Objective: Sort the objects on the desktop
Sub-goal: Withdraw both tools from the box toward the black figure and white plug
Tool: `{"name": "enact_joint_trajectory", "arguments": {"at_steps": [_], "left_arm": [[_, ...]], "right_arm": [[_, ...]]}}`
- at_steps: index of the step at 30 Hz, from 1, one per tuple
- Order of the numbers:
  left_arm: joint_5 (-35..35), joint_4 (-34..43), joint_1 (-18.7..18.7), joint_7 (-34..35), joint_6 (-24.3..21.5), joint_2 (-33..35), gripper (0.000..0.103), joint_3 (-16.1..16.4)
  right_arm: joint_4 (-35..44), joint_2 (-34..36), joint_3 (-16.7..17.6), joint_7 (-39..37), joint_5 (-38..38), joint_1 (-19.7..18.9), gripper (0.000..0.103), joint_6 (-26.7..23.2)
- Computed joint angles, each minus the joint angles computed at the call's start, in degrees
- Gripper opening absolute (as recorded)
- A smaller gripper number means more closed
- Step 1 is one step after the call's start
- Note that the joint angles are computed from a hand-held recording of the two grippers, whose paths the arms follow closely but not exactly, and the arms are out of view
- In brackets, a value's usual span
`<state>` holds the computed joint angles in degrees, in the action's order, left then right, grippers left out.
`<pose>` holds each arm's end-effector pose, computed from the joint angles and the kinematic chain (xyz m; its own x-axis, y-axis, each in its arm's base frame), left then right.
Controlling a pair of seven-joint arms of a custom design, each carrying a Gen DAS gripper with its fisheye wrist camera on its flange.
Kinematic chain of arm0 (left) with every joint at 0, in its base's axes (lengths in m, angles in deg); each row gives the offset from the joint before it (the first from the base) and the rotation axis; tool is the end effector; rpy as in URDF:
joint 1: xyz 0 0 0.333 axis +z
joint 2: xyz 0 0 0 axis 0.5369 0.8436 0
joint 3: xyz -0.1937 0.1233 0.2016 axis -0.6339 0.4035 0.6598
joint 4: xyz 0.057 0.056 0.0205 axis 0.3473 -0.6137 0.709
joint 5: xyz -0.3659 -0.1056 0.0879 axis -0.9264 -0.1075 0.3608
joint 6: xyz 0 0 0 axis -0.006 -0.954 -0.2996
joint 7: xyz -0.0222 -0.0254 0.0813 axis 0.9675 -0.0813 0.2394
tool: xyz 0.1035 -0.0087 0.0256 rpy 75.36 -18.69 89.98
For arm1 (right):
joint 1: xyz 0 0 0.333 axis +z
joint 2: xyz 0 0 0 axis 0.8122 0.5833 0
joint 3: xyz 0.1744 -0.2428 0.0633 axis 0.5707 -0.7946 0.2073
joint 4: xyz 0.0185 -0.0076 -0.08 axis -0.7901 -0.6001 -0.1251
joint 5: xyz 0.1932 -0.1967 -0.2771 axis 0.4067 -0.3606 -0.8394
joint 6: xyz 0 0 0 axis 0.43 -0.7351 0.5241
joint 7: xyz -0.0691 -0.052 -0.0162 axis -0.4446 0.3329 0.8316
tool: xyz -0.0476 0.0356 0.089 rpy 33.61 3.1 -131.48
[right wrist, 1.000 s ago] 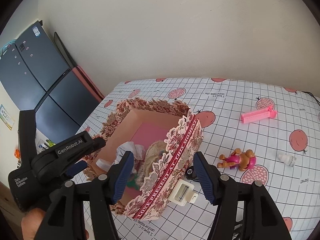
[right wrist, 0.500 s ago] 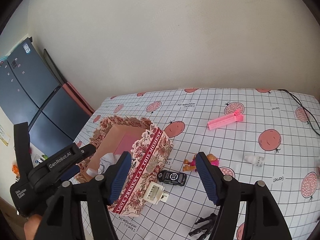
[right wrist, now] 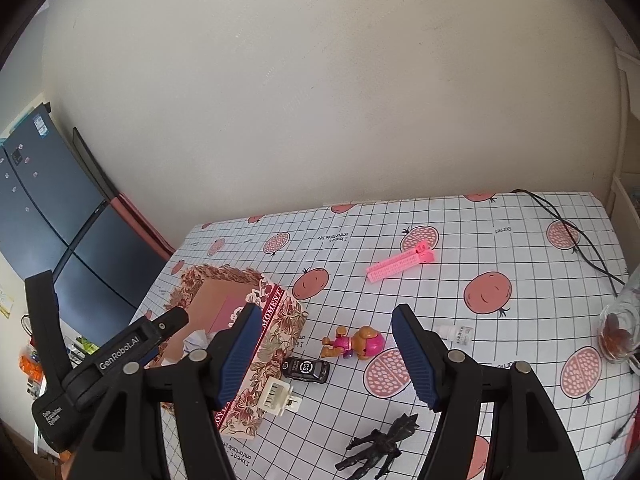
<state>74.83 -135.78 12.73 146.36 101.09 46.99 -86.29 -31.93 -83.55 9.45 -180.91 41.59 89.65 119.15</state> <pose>0.4873 -0.3483 0.6660 -0.1987 -0.9467 0.2535 -0.7772 -0.0054 -0.6292 0.3690 0.4349 0.6391 -0.3594 -0.8370 -0.4127 -0.5117 0.5466 -0.6629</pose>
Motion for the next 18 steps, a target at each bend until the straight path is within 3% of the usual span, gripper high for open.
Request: {"name": "enact_joint_trajectory", "arguments": {"at_steps": [18], "left_arm": [[-3.1, 0.2, -1.6, 6.9, 0.8, 1.6, 0.081, -1.2]], "right_arm": [[-6.5, -6.7, 1.3, 3.0, 1.3, -2.3, 0.074, -2.0]]}}
